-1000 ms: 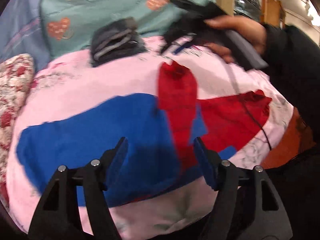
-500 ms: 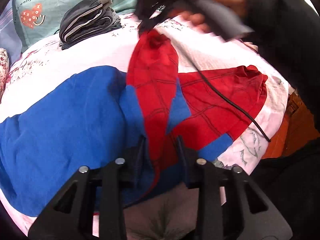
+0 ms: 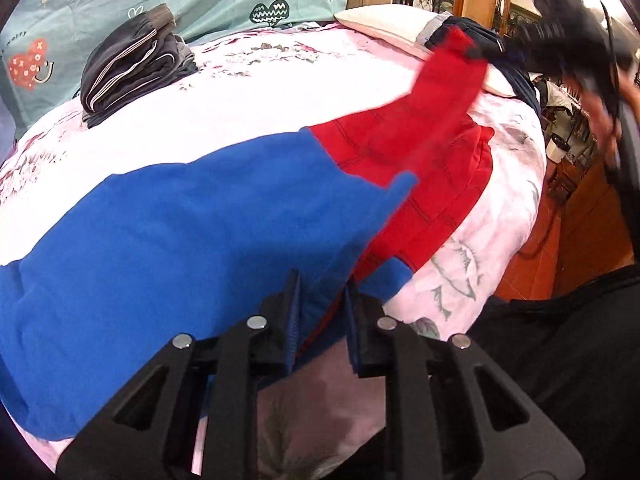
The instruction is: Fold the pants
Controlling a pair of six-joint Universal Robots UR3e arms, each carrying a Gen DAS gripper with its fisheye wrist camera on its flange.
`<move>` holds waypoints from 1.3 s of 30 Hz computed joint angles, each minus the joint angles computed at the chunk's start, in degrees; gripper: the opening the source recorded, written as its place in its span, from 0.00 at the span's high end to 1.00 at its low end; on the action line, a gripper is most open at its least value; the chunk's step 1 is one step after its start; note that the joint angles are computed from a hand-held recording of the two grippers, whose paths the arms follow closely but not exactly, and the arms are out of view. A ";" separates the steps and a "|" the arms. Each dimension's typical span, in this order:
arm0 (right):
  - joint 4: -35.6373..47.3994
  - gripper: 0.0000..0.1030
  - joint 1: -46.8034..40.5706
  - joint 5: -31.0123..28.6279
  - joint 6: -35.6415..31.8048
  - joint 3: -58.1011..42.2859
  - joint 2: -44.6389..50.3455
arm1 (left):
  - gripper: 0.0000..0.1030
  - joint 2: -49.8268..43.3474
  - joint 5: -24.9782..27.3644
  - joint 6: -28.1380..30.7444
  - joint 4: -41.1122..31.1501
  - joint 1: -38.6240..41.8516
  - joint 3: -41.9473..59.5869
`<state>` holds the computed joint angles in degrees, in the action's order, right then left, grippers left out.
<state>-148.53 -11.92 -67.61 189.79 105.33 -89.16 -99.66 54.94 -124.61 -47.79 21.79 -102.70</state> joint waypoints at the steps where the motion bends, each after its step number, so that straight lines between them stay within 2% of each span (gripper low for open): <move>1: -2.08 0.90 -0.82 1.25 0.05 2.85 -0.43 | 0.85 0.56 0.11 -0.06 0.10 0.17 0.01; 7: -11.37 0.90 -3.61 13.08 -1.93 7.85 -5.04 | 0.86 7.76 -2.01 2.42 -2.10 4.75 0.05; 10: -7.61 0.90 -4.05 13.07 -3.12 10.44 -6.89 | 0.86 8.33 -0.94 3.78 -3.98 5.43 -0.33; 11: -6.06 0.90 -3.73 10.45 -3.45 12.30 -6.09 | 0.86 7.77 0.53 4.05 -3.20 4.56 -1.34; 13: -7.37 0.90 -4.44 7.85 -3.21 16.83 -4.26 | 0.86 5.37 2.75 3.19 -2.26 2.48 -1.59; 14: -9.60 0.90 -6.39 9.16 -2.75 20.17 -3.59 | 0.86 4.35 3.27 2.71 -2.12 1.54 -1.49; 18: -16.36 0.90 -9.74 12.93 -2.63 24.39 -2.84 | 0.67 3.46 3.16 2.40 -1.44 -0.78 -1.65; 21: -15.86 0.90 -8.86 12.56 -2.80 21.82 -2.37 | 0.66 3.85 2.77 3.06 -2.21 -1.27 -1.88; 22: -17.24 0.90 -9.09 13.66 -2.51 21.76 -2.85 | 0.66 3.91 2.36 2.96 -2.44 -1.22 -1.77; 25: -28.96 0.90 -14.85 25.67 -4.32 27.58 -7.77 | 0.65 3.96 1.51 2.45 -3.13 -0.78 -1.93; 26: -29.07 0.90 -15.65 26.54 -5.38 28.60 -8.76 | 0.65 3.29 1.83 2.02 -3.03 -0.84 -1.59; 30: -15.02 0.90 -12.85 15.70 -6.44 25.71 -3.35 | 0.64 2.83 1.97 1.85 -2.85 -1.03 -1.67; 33: -14.72 0.90 -12.56 14.77 -6.65 27.06 -4.04 | 0.64 2.67 2.06 1.90 -2.97 -1.08 -1.57; 36: -9.06 0.85 -11.77 13.75 -7.48 24.25 -4.89 | 0.64 2.57 1.91 2.03 -4.15 -0.97 -0.80; 39: -5.34 0.85 -10.79 12.18 -8.63 22.84 -6.10 | 0.63 3.48 1.27 2.80 -5.77 -0.04 -0.80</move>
